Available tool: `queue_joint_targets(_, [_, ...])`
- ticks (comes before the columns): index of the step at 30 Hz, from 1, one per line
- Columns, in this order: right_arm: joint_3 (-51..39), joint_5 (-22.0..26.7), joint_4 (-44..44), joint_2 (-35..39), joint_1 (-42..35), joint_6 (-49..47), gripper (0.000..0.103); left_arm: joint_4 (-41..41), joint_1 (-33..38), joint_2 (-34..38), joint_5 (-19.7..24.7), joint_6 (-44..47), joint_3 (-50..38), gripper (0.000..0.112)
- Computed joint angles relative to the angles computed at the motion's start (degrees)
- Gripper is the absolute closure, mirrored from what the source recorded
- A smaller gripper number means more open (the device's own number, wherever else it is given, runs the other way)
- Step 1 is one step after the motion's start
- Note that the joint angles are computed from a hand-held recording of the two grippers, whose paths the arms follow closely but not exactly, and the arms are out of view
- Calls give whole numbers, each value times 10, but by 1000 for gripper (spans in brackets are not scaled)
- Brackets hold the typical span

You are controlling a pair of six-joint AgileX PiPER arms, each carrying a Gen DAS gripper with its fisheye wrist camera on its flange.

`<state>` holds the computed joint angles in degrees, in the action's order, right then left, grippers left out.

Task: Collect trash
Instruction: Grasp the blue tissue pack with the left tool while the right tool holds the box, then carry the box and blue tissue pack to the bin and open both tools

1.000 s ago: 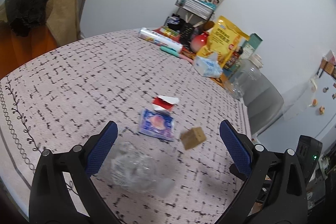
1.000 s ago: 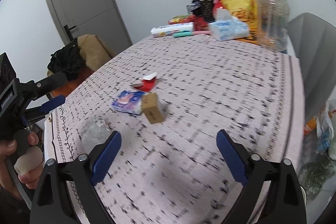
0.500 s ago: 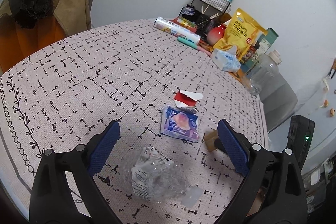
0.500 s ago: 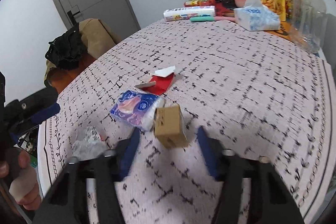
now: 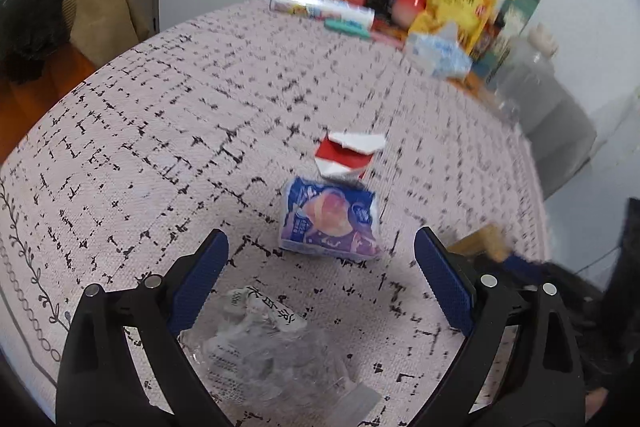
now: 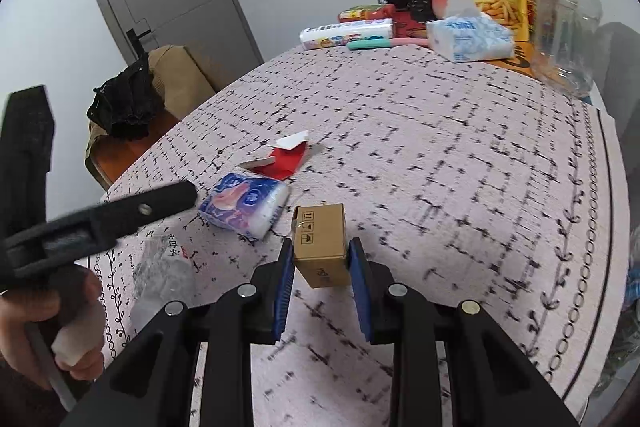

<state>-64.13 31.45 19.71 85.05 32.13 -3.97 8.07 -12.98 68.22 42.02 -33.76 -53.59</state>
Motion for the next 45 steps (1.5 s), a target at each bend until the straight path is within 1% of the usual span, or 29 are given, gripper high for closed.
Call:
queue_joint_targets(3, [16, 4, 21, -19, -23, -20, 76, 1, -12, 34, 18, 0, -24, 19])
queue_joint_targets(9, [54, 20, 72, -65, -91, -69, 75, 38, -46, 103, 58, -13, -75, 19])
queue_joint_targets(12, [71, 31, 93, -87, -124, -90, 75, 52, -56, 123, 88, -15, -104, 19])
queue_joint_targets(19, [94, 40, 117, -115, -154, -116, 75, 30, -58, 195, 154, 36, -181, 19])
queue_joint_targets(21, [99, 42, 122, -120, -159, -121, 75, 22, -60, 208, 161, 41, -191, 19])
queue_joint_targets(22, [102, 43, 125, -123, -163, -124, 75, 29, -65, 211, 163, 37, -193, 20])
queue_joint_targets(24, [107, 46, 132, -127, -172, -133, 75, 54, -78, 215, 170, 22, -197, 39])
queue_joint_targets(26, [110, 48, 135, -131, -177, -135, 75, 81, -84, 208, 177, 3, -190, 52])
queue_joint_targets(28, [114, 50, 141, -135, -182, -142, 75, 57, -73, 191, 161, 16, -178, 60])
queue_joint_targets(29, [116, 51, 143, -138, -183, -145, 75, 54, -73, 184, 162, 21, -176, 70])
queue_joint_targets(30, [117, 53, 146, -141, -186, -149, 75, 58, -75, 180, 165, 18, -174, 72])
queue_joint_targets(33, [122, 58, 154, -151, -195, -158, 75, 54, -80, 148, 159, 9, -156, 74])
queue_joint_targets(36, [127, 66, 161, -164, -208, -168, 75, 73, -101, 118, 162, -16, -139, 74])
queue_joint_targets(38, [130, 72, 167, -171, -218, -175, 75, 92, -126, 95, 174, -37, -132, 74])
queue_joint_targets(41, [137, 84, 179, -186, -237, -192, 75, 97, -153, 56, 182, -49, -128, 74])
queue_joint_targets(43, [140, 95, 186, -194, -251, -203, 75, 90, -165, 39, 178, -47, -132, 74])
queue_joint_targets(45, [144, 104, 192, -204, -264, -210, 75, 96, -194, 21, 173, -51, -135, 74])
